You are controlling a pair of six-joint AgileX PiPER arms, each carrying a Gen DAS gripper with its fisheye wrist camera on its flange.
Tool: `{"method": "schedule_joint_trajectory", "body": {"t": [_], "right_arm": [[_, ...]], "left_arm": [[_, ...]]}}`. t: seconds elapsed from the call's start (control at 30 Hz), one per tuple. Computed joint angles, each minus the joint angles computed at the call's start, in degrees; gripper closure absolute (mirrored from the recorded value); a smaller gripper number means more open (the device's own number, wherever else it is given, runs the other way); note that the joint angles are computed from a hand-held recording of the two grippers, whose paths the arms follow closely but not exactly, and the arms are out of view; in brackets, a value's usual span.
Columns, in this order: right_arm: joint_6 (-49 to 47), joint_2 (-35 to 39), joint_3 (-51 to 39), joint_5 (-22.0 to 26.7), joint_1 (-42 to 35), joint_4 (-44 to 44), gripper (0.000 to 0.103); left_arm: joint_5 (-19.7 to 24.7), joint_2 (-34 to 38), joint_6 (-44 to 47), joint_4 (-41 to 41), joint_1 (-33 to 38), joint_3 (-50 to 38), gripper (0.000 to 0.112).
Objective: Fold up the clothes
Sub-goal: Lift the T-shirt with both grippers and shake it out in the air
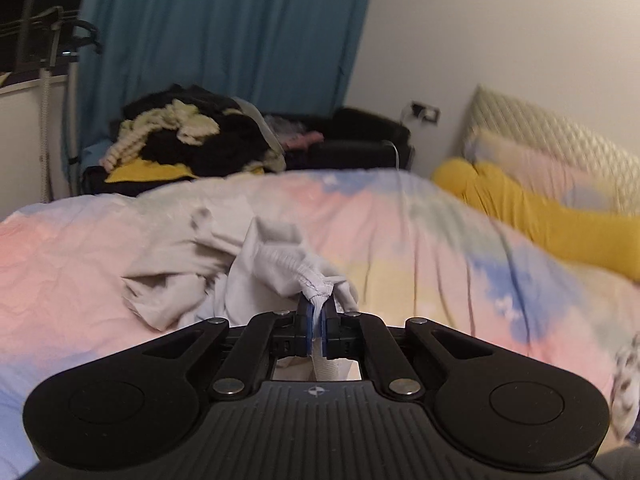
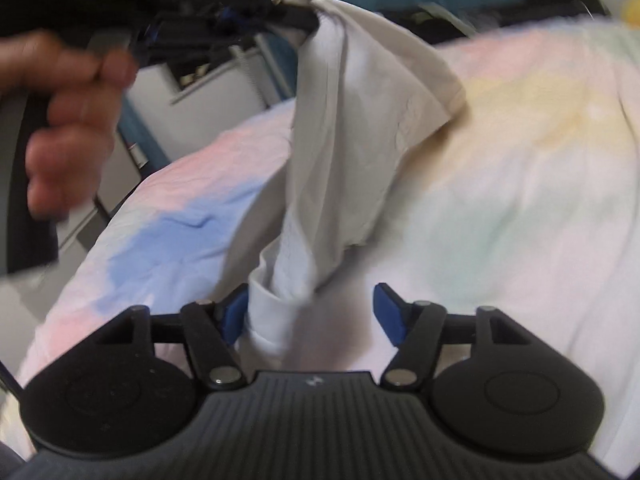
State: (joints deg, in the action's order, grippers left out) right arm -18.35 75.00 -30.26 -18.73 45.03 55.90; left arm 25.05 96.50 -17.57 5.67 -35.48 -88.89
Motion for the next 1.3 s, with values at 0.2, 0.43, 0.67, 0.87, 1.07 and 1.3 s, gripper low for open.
{"method": "schedule_joint_trajectory", "body": {"t": [0.2,0.43,0.67,0.87,1.07,1.3], "right_arm": [[-6.65,-1.39,0.28,-4.10,2.93,4.85,0.091],[-11.75,-3.14,-0.03,-8.42,2.15,6.37,0.096],[-11.82,-6.60,-0.89,-12.72,-2.55,-0.07,0.096],[-24.49,-12.95,-3.97,-16.58,-1.08,3.33,0.096],[-47.42,-20.47,-13.91,-19.32,5.45,15.87,0.096],[-68.21,-22.76,-30.65,-27.76,18.04,21.49,0.096]], "left_arm": [[-1.91,-4.59,-15.65,9.86,1.11,4.48,0.107],[-5.44,-10.13,-38.84,26.31,3.16,13.17,0.107],[-6.68,-19.95,-59.77,41.92,3.48,22.74,0.107],[-0.92,-29.96,-71.56,53.30,-1.83,25.42,0.108],[11.51,-36.53,-74.26,62.89,-14.61,18.39,0.108],[34.29,-33.50,-68.79,80.88,-42.06,0.14,0.108]]}}
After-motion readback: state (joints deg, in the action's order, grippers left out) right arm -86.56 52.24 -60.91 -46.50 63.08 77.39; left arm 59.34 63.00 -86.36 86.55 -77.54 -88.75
